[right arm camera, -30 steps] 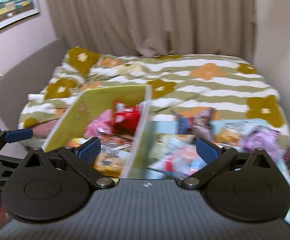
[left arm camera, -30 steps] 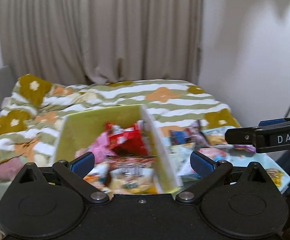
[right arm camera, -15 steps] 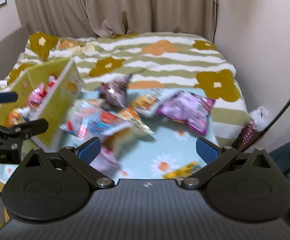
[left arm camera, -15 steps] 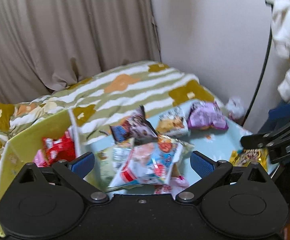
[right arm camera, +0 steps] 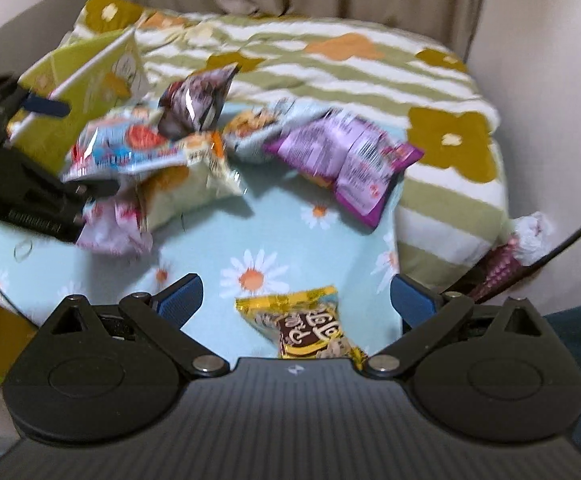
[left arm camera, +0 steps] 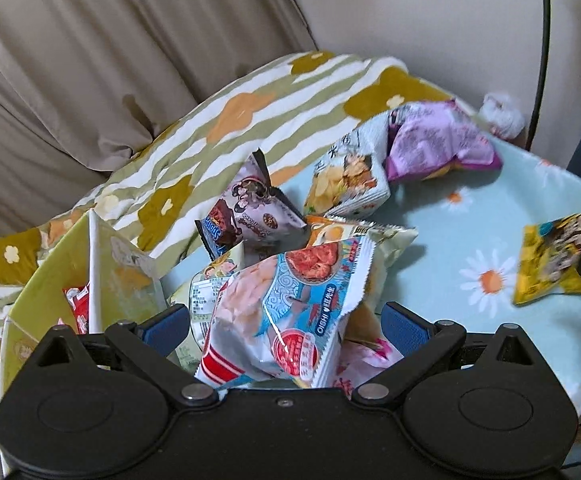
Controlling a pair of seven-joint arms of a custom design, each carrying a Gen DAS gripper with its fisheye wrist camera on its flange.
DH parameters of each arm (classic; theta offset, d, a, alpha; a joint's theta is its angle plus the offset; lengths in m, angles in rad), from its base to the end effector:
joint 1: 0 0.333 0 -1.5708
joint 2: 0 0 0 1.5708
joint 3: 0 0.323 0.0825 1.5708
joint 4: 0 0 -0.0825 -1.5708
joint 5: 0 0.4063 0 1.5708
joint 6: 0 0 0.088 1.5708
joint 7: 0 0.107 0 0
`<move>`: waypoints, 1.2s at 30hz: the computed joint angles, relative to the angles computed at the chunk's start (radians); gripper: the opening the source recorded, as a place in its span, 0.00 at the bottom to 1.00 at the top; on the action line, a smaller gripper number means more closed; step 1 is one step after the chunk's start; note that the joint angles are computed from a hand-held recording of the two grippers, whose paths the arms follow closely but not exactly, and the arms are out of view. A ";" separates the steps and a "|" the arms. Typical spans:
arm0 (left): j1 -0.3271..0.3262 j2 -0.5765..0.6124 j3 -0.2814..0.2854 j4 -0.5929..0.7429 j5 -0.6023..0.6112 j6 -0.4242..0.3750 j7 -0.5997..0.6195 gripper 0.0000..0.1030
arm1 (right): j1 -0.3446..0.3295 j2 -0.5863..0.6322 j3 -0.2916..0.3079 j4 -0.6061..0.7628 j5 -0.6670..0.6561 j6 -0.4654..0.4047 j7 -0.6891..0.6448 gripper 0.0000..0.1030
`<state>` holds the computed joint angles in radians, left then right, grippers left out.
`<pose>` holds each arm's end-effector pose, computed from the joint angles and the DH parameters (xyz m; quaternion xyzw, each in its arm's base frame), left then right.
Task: Organize snacks
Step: 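Grasp the blue-white OISHI bag with the left tool while the right tool grasps the gold chocolate pack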
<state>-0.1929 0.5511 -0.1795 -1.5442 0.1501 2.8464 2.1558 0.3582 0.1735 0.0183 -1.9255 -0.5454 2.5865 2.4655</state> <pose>0.7233 -0.2607 0.4201 -0.2524 0.8935 -0.2268 0.2942 0.6068 0.2496 0.4478 -0.6316 0.7143 -0.2241 0.2015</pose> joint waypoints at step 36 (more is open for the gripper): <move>-0.065 0.008 0.092 -0.017 0.135 0.037 -0.213 0.71 | -0.019 0.075 -0.002 -0.018 0.251 0.030 -0.264 0.61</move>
